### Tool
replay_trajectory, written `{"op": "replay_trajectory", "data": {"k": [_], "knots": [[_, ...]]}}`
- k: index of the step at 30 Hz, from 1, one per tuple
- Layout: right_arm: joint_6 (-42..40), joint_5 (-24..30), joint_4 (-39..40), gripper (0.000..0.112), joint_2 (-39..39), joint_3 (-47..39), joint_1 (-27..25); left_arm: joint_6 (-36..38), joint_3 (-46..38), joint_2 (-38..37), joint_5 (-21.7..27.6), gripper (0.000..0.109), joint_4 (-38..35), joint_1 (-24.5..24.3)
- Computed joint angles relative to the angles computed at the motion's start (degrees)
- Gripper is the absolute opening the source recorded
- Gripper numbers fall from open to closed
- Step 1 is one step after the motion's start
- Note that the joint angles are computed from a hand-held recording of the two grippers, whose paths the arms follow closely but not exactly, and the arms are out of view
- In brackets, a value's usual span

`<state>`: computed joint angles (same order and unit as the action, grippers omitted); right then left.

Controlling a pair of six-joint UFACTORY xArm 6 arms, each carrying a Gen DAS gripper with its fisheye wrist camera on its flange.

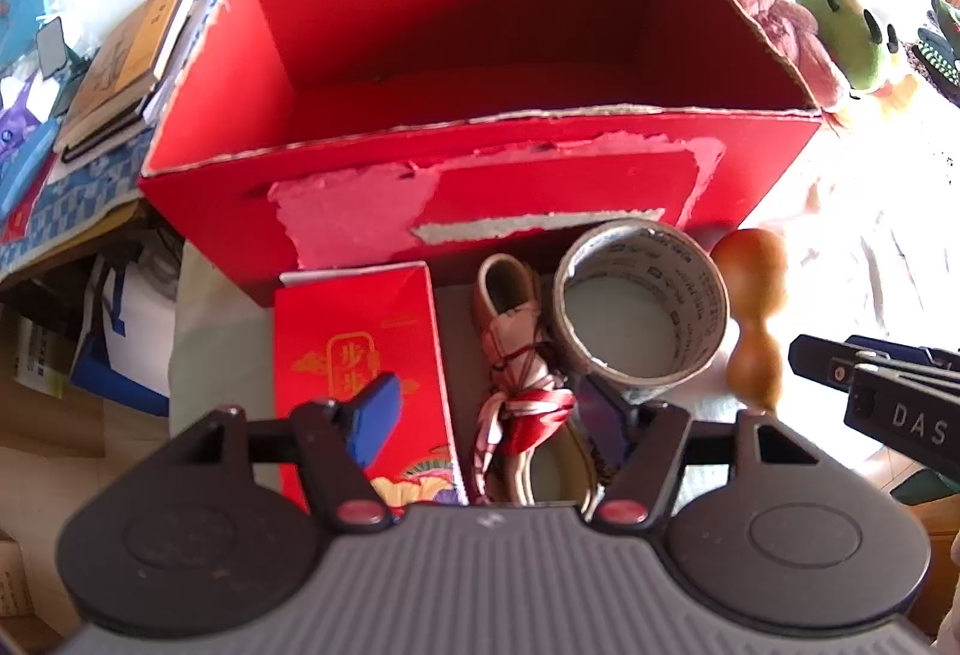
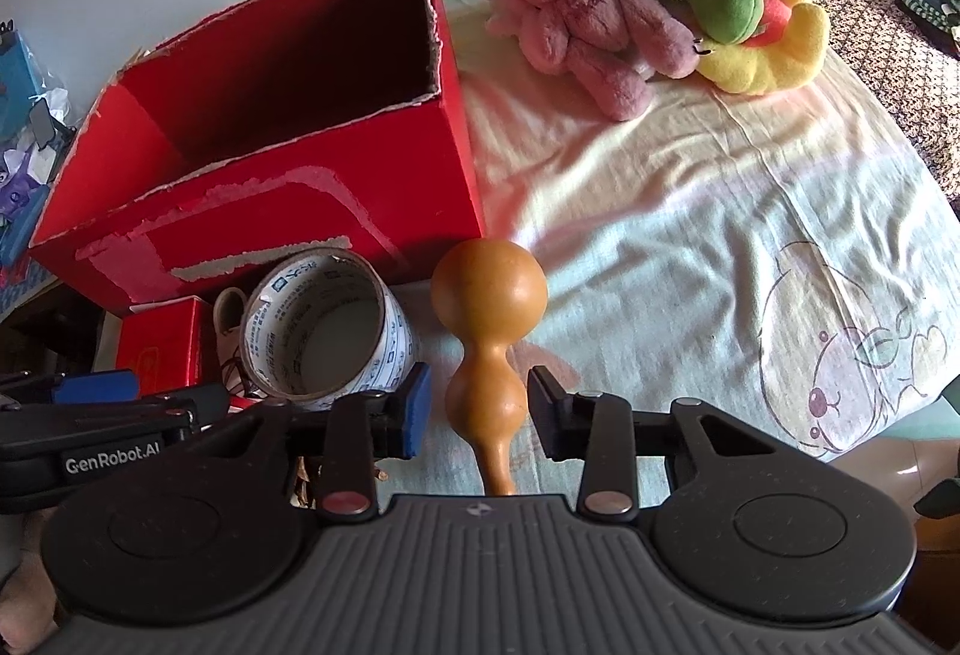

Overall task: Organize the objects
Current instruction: 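Close the right gripper on the rim of the clear tape roll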

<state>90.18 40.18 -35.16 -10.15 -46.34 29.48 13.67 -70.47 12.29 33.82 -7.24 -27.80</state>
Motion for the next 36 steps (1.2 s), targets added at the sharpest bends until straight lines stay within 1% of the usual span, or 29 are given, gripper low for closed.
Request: {"op": "replay_trajectory", "data": {"k": [4,11,14,19,21,22,25,26,28,30,31,33,35,36], "knots": [[0.0,-0.4,-0.5,0.037,0.0,0.1,0.1,0.0,-0.5,0.1,1.3,0.065,-0.1,-0.1],[-0.1,-2.3,-0.9,0.036,0.1,0.6,-0.5,0.4,0.3,-0.4,-0.2,0.065,-0.5,-0.3],[-0.3,-3.2,-1.0,0.035,0.3,0.7,-0.7,0.9,0.0,-0.3,0.0,0.065,-0.9,-0.4],[-0.2,-4.7,-1.4,0.033,0.4,1.0,-1.3,3.2,-0.8,0.2,0.4,0.064,-3.4,-0.3],[0.0,-5.7,-1.4,0.033,0.4,1.3,-1.7,5.5,-1.9,0.8,1.5,0.06,-7.0,0.2],[0.1,-6.5,-1.5,0.032,0.3,1.6,-2.1,7.1,-2.4,1.1,2.0,0.056,-9.3,0.4],[0.6,-10.1,-1.7,0.027,-0.1,2.7,-3.5,11.1,-3.8,2.0,3.4,0.052,-14.6,1.0],[1.0,-11.7,-2.1,0.026,-0.2,3.1,-4.1,12.3,-4.7,2.4,4.5,0.052,-16.4,1.2],[1.3,-14.3,-2.1,0.024,-0.1,3.5,-5.3,13.8,-6.7,3.5,6.9,0.047,-19.3,1.5],[0.1,-18.4,-1.5,0.021,0.6,3.7,-6.7,14.1,-7.9,4.5,7.3,0.045,-19.3,1.1],[-0.8,-20.7,-1.2,0.021,1.0,3.8,-7.5,13.1,-8.4,5.1,7.2,0.045,-17.8,0.8],[-5.2,-23.8,1.7,0.021,2.6,3.2,-8.3,12.2,-10.2,6.6,8.6,0.045,-16.7,0.6],[-9.4,-24.3,4.0,0.021,4.6,1.7,-8.2,11.7,-12.1,8.2,10.5,0.045,-16.4,0.7],[-11.3,-24.6,5.2,0.021,5.3,1.2,-8.2,11.6,-12.9,8.8,11.4,0.042,-16.7,0.8]]}}
